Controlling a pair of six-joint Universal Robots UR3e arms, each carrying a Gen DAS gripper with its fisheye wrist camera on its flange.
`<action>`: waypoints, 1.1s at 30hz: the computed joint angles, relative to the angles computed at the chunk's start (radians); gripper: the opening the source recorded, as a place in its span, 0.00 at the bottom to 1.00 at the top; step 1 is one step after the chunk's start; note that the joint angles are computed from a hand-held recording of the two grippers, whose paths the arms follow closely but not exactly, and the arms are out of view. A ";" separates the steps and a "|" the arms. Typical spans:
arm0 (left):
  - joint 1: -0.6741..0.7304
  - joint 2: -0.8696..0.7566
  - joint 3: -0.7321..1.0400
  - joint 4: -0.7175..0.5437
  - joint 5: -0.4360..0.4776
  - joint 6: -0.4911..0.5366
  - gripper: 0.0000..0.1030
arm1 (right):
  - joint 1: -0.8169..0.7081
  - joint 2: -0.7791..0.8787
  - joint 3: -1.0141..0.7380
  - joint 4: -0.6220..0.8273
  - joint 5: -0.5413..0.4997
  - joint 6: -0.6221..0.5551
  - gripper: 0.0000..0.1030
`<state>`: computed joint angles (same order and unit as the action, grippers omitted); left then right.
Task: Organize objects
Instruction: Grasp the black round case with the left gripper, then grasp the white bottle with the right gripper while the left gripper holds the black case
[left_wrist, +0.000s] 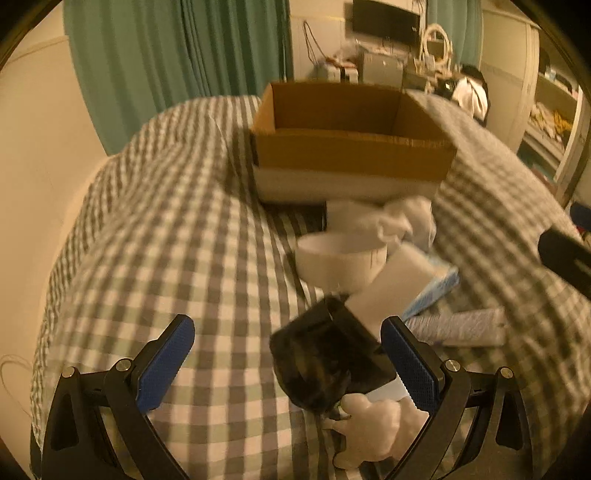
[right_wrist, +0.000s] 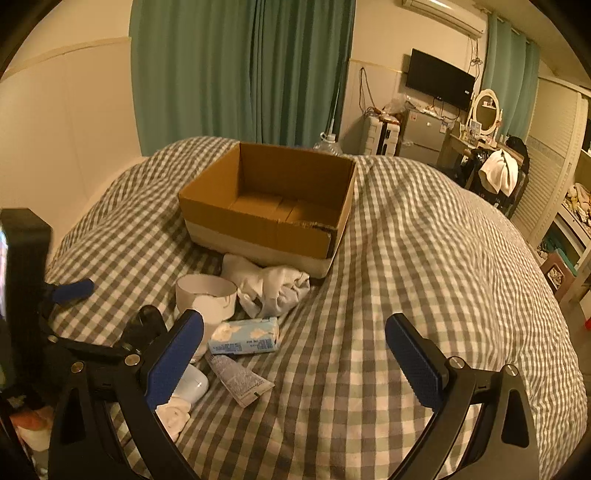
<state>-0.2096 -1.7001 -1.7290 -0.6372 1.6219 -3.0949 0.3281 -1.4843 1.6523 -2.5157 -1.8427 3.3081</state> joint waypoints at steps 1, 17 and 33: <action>-0.008 -0.011 -0.005 0.015 0.016 0.005 1.00 | 0.000 0.007 -0.003 0.003 0.002 0.001 0.96; 0.112 0.118 -0.060 -0.045 -0.202 0.067 0.45 | 0.000 0.057 -0.013 0.007 0.028 0.017 0.96; 0.156 0.140 -0.051 0.051 -0.104 0.068 0.45 | 0.018 0.367 -0.320 0.159 0.191 0.010 0.88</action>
